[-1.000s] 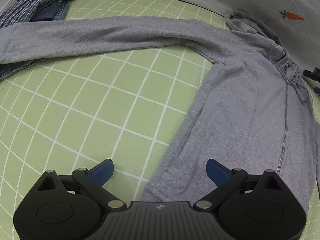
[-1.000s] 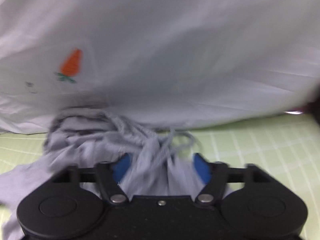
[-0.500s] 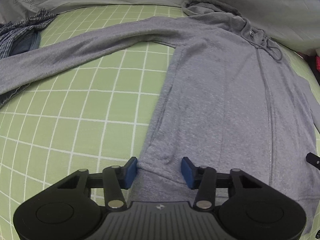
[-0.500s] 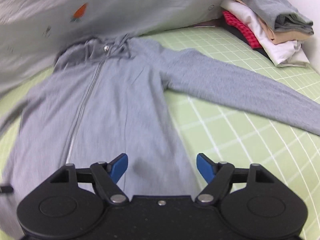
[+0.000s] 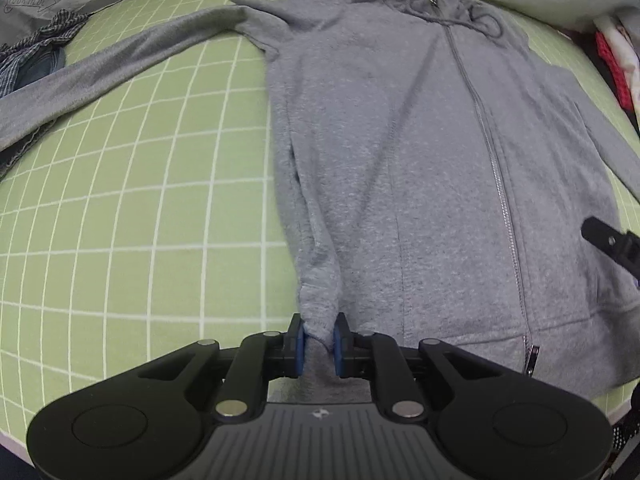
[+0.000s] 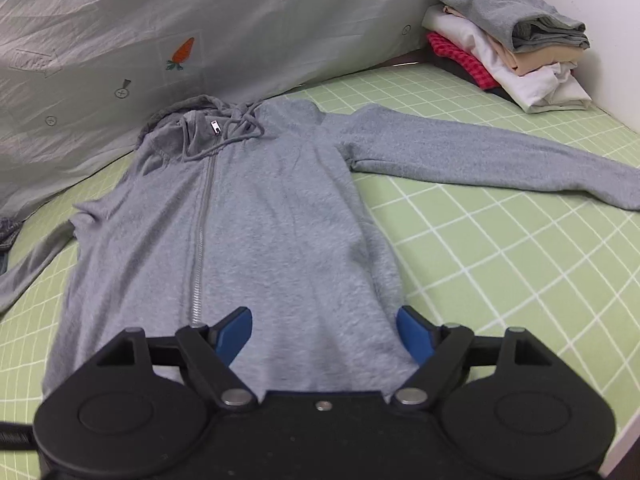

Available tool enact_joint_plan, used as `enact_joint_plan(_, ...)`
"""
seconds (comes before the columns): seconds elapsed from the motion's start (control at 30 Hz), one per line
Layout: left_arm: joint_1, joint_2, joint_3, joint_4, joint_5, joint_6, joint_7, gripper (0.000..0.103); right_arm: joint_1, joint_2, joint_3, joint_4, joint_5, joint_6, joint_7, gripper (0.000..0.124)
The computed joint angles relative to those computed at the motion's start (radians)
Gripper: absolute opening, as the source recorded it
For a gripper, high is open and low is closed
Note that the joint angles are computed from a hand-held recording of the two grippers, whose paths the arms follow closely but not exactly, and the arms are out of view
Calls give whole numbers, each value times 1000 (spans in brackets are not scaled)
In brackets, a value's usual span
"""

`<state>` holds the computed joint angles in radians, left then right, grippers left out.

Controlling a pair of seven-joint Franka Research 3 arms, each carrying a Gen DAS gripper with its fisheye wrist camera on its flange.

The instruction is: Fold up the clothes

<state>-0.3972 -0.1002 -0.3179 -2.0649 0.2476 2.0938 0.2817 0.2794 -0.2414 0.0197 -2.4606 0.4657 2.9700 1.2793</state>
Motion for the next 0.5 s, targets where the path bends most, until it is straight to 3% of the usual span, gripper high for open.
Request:
enact_joint_plan(0.07,-7,15,-5,25,-3,-29,36,17,-1,-19,19,-27,-20,28,3,83)
enact_joint_plan(0.13,-10,23,-2,40,-9,-48,81,27,-28,-38,68,-56,-76,81,45,83)
enact_joint_plan(0.27,7,-29,24,-18,-58,2,173,48,-182,-61,245,-90,-257,159,211,92)
enact_joint_plan(0.33,20,-86,39,-81,-78,56,207,56,-284,-73,357,-95,-333,157,318,93)
enact_joint_plan(0.5,51,-246,69,-229,-67,133,306,66,-393,-100,520,-94,-463,89,500,93)
